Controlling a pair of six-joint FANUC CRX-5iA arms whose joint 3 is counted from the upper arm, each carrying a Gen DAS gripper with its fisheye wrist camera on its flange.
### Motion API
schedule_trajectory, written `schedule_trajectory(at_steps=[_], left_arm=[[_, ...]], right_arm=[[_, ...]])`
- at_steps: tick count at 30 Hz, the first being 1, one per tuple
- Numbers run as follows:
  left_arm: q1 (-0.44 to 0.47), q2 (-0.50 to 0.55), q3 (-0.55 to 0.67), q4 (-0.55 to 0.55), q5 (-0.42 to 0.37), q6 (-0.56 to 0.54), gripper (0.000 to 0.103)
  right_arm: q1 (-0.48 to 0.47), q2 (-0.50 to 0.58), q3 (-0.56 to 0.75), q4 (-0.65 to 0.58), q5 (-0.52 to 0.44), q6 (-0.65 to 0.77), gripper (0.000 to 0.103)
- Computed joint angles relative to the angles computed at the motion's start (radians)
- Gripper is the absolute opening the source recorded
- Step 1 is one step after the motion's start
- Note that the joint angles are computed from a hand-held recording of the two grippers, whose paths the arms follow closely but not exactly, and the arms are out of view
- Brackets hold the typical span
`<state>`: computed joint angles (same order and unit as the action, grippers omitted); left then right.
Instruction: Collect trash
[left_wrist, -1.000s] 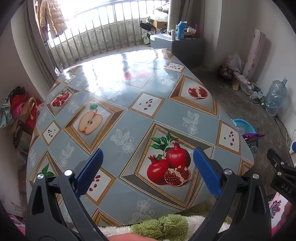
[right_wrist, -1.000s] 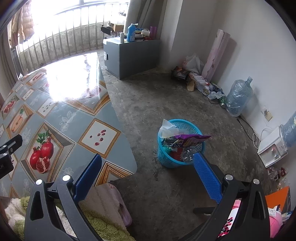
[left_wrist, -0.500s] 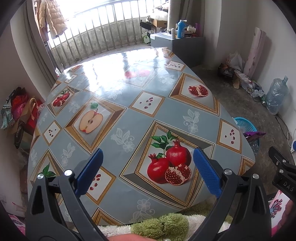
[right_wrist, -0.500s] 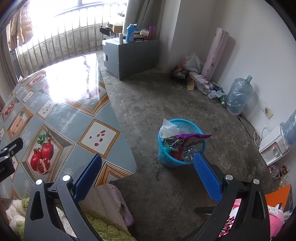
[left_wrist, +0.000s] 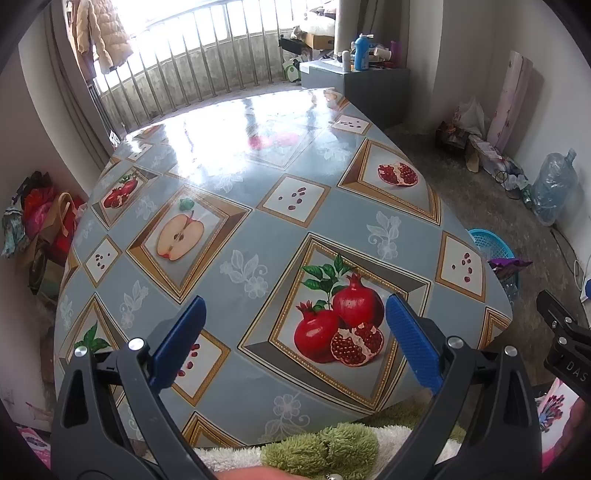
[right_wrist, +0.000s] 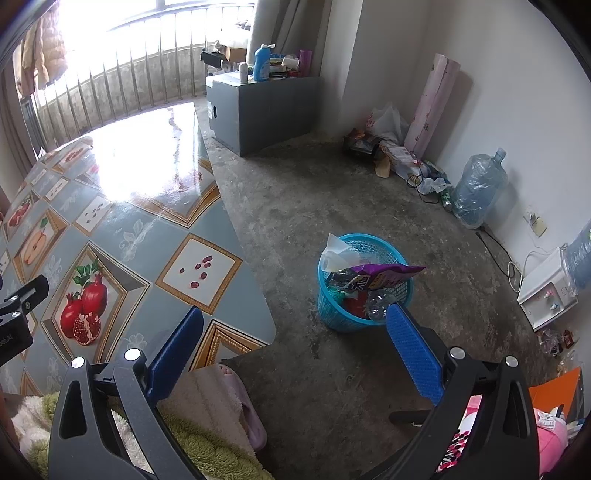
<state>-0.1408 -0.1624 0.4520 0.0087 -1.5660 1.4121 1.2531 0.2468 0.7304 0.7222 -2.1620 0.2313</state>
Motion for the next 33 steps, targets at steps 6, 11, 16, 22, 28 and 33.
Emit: schedule_trajectory(at_steps=[6, 11, 16, 22, 28, 33], left_arm=[[-0.001, 0.0, 0.0, -0.001, 0.0, 0.0, 0.094], [-0.002, 0.0, 0.001, -0.002, -0.001, 0.002, 0.094], [0.001, -0.001, -0.001, 0.0, 0.0, -0.001, 0.094], [0.002, 0.0, 0.0, 0.001, -0.001, -0.003, 0.094], [0.001, 0.0, 0.001, 0.0, -0.002, -0.001, 0.094], [0.002, 0.0, 0.0, 0.001, -0.001, -0.002, 0.094]], right_arm=[[0.001, -0.004, -0.008, 0.001, 0.005, -0.001, 0.097], [0.0, -0.005, -0.012, -0.002, 0.008, -0.001, 0.097], [0.0, -0.004, -0.012, -0.003, 0.01, -0.001, 0.097], [0.0, -0.004, -0.011, -0.006, 0.009, 0.0, 0.097], [0.0, -0.007, -0.014, -0.006, 0.01, -0.002, 0.097], [0.0, -0.007, -0.015, -0.006, 0.011, -0.002, 0.097]])
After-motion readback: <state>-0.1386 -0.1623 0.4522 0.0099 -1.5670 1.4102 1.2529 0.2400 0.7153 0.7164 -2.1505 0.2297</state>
